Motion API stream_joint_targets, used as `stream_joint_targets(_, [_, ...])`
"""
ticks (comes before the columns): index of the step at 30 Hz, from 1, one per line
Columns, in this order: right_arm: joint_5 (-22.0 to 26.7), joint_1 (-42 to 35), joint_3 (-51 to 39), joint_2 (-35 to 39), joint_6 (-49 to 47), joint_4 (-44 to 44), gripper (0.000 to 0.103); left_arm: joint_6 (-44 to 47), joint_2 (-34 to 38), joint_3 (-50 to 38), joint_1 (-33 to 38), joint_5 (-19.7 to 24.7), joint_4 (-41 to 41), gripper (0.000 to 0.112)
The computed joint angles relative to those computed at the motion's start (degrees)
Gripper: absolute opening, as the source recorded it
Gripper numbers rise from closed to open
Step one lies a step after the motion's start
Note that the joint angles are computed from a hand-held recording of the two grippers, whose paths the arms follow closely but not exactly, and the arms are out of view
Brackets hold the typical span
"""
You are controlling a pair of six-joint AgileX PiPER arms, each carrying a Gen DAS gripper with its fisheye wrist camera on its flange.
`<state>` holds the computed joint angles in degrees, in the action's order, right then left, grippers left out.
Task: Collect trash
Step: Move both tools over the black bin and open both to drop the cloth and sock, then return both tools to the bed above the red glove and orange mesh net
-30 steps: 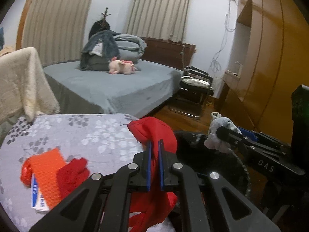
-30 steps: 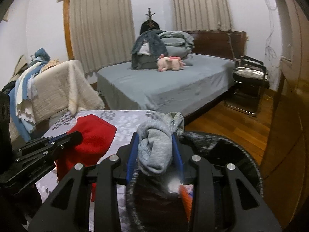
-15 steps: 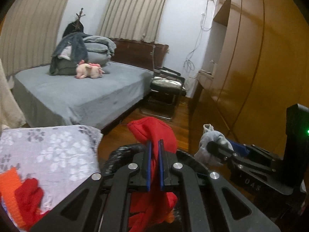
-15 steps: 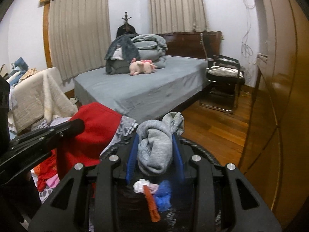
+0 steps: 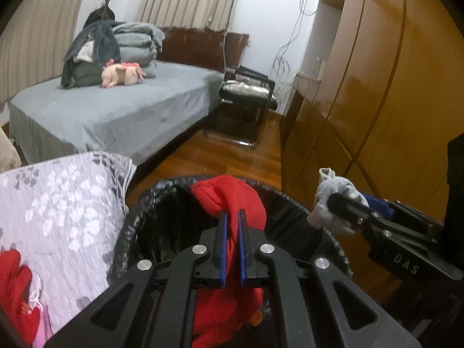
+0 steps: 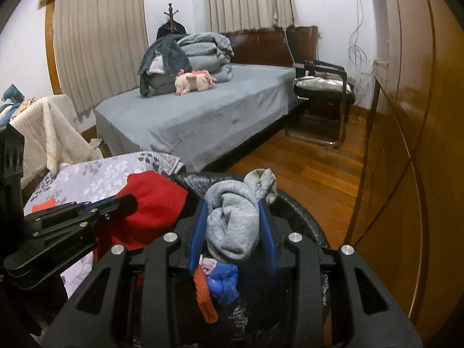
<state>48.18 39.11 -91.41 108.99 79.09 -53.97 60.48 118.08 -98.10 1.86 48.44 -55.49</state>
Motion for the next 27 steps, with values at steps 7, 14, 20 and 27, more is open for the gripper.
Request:
stream_joint_targets(7, [0.8, -0.3, -1.0, 1.9, -0.4, 1.3, 0.051, -0.4, 0.7, 0.9, 0.9, 0.2, 0.6, 0.022])
stream_joint_targets(14, [3.0, 0.9, -2.1, 2.4, 1.2, -1.3, 0.085, 0.1, -0.2, 1.4, 3.9, 0.3, 0.0, 0.045])
stream_joint_targets(20, [3.8, 2.2, -4.9, 3.3, 0.7, -1.5, 0.096, 1.4, -2.8, 3.5, 8.3, -1.5, 0.0, 0.067])
stream_joint_targets(27, [3.9, 4.3, -13.9, 8.1, -4.0, 1.3, 0.096, 4.3, -6.3, 7.2, 14.6, -4.5, -0.2, 0.08])
